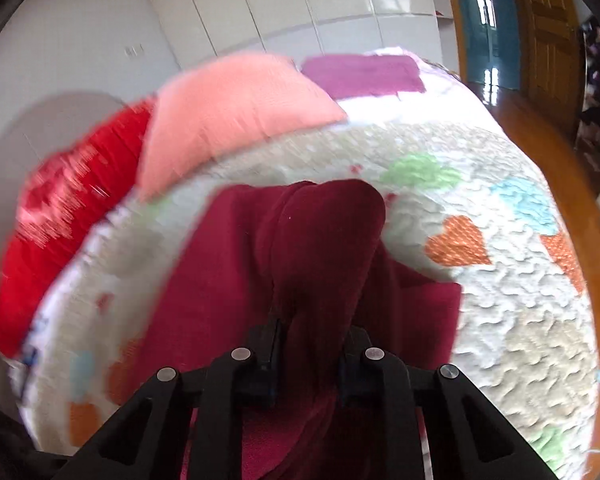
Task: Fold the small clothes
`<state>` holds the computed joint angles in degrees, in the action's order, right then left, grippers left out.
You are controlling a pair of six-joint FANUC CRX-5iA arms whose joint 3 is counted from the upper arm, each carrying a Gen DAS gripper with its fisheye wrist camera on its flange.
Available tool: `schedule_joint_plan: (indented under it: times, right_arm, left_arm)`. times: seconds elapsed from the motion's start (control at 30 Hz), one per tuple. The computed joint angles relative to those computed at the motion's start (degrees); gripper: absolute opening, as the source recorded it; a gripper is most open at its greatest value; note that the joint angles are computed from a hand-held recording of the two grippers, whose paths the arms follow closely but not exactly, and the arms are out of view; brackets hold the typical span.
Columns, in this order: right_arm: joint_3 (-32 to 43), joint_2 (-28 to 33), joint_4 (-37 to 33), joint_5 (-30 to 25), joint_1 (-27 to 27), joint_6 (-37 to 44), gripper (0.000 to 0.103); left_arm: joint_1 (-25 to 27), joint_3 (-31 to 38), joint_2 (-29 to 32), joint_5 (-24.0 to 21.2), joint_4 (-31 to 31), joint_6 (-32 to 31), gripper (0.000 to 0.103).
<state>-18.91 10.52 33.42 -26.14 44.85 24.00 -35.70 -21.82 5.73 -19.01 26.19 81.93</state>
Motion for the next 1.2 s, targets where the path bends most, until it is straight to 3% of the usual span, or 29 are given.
schedule_joint_plan:
  times: [0.07, 0.17, 0.3, 0.37, 0.43, 0.47, 0.57, 0.67, 0.73, 0.83, 0.87, 0.93, 1.0, 1.03, 1.07, 1.1, 1.2]
  right_arm:
    - [1.39, 2.34, 0.70, -4.02, 0.14, -1.26, 0.027]
    - [-4.57, -2.66, 6.27, -0.63, -0.46, -9.80, 0.032]
    - [-11.26, -9.88, 15.42, 2.15, 0.30, -20.50, 0.033]
    - [-12.40, -11.86, 12.04, 7.16, 1.30, -16.80, 0.033]
    - [-10.17, -10.98, 3.08, 6.37, 3.77, -6.15, 0.033]
    - [-9.57, -10.14, 2.92, 4.06, 4.67, -4.79, 0.033]
    - [-11.27, -7.77, 10.32, -5.60, 6.66, -10.16, 0.033]
    - [-16.52, -10.44, 10.02, 3.19, 3.62, -16.14, 0.033]
    - [-18.18, -12.22, 12.68, 4.70, 3.38, -20.27, 0.033]
    - [-22.98, -15.74, 27.52, 7.70, 2.20, -34.43, 0.036]
    - [-23.81, -16.28, 30.81, 8.23, 1.95, -37.53, 0.041]
    - [-23.15, -15.99, 29.04, 6.67, 3.59, -35.88, 0.046]
    - [-19.64, -13.61, 20.43, 1.79, 6.78, -27.62, 0.046]
    - [-18.12, -11.84, 18.33, -0.46, 7.36, -25.46, 0.043]
    - [-17.73, -11.11, 18.26, -0.82, 7.26, -25.13, 0.026]
    - [-18.10, -10.99, 19.82, 0.21, 6.69, -26.25, 0.017]
    - [-19.40, -11.97, 25.24, 0.52, 5.83, -30.63, 0.013]
  left_arm:
    - [0.16, 0.20, -3.25, -1.10, -11.65, 9.77, 0.030]
    - [0.48, 0.95, -6.06, -3.08, -25.50, 21.63, 0.045]
    - [2.51, 1.99, -4.62, -4.83, -32.14, 29.57, 0.047]
    - [2.73, 2.16, -3.49, -4.37, -31.01, 30.25, 0.047]
    - [3.06, 1.89, -1.77, -3.85, -26.48, 27.01, 0.047]
    - [2.92, 2.00, -1.11, -3.98, -25.78, 26.65, 0.047]
    - [1.68, 3.82, 0.10, -4.93, -29.49, 29.40, 0.047]
    - [1.64, 4.13, -0.01, -5.32, -30.54, 30.04, 0.047]
    - [2.13, 3.51, -0.46, -4.97, -28.91, 28.80, 0.047]
    - [2.39, 2.95, -0.69, -4.57, -28.13, 28.40, 0.047]
    - [2.44, 3.16, -0.55, -4.77, -28.25, 28.49, 0.047]
    - [1.96, 4.11, -0.32, -5.75, -30.14, 30.60, 0.047]
    - [1.50, 4.95, -0.20, -6.64, -31.77, 32.18, 0.047]
    - [1.46, 5.04, -0.18, -6.71, -31.84, 32.23, 0.047]
    - [1.52, 5.24, -0.05, -6.79, -31.93, 32.29, 0.047]
    - [1.52, 5.32, -0.03, -6.90, -31.91, 32.38, 0.047]
    - [1.45, 5.46, -0.01, -6.95, -32.04, 32.68, 0.047]
